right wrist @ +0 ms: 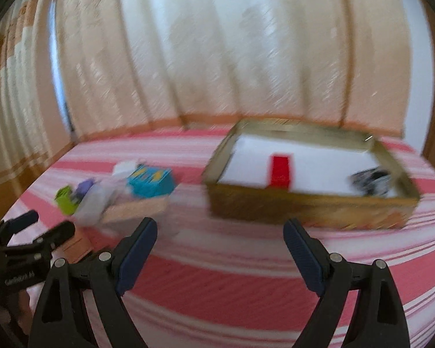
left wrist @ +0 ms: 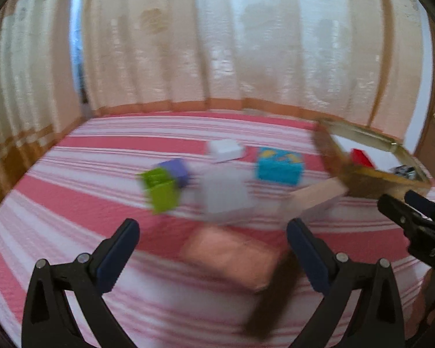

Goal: Organize rigid objects
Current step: 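Move both tools away from the tin back toward the remaining objects, then grasp the brown comb with the right tool while the left tool grasps the copper card box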

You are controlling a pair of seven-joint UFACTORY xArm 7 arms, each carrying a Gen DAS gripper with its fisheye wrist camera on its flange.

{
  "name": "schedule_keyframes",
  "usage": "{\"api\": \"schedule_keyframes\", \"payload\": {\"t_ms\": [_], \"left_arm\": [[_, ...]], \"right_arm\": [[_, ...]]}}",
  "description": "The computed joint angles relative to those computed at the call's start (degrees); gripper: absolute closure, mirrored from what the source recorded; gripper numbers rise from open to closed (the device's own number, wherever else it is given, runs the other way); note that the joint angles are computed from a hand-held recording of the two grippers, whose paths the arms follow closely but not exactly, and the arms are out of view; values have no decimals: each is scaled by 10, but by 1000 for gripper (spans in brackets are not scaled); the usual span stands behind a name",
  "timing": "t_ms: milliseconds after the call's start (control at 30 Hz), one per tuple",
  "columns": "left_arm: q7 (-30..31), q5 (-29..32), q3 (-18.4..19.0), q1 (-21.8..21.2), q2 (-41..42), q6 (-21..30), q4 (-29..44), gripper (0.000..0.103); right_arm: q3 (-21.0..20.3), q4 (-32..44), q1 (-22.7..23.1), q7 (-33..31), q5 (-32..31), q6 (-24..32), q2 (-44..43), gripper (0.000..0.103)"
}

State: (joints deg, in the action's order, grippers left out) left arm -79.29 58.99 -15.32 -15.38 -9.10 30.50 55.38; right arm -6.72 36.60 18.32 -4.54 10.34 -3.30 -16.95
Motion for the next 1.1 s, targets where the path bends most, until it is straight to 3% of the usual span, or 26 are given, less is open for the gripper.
{"api": "schedule_keyframes", "payload": {"t_ms": [100, 267, 367, 567, 733, 967, 1100], "left_arm": [[6, -12, 10, 14, -44, 11, -42, 0], [22, -48, 13, 48, -86, 8, -80, 0], [25, -61, 3, 72, -101, 13, -90, 0], [49, -89, -5, 92, -106, 7, -98, 0], [71, -93, -16, 97, -99, 4, -92, 0], [105, -99, -22, 86, -84, 5, -79, 0], [124, -113, -18, 74, -70, 0, -67, 0]], "right_arm": [[-87, 12, 125, -58, 62, 51, -2, 13], [-80, 27, 179, -120, 129, 107, 6, 13], [-61, 41, 187, -144, 165, 134, 20, 13], [35, 79, 114, -100, 94, 177, 60, 13], [120, 87, 12, -32, -65, 186, 71, 13], [102, 80, -40, -77, -71, 204, 53, 13], [73, 80, -29, -139, 3, 213, 48, 13]]}}
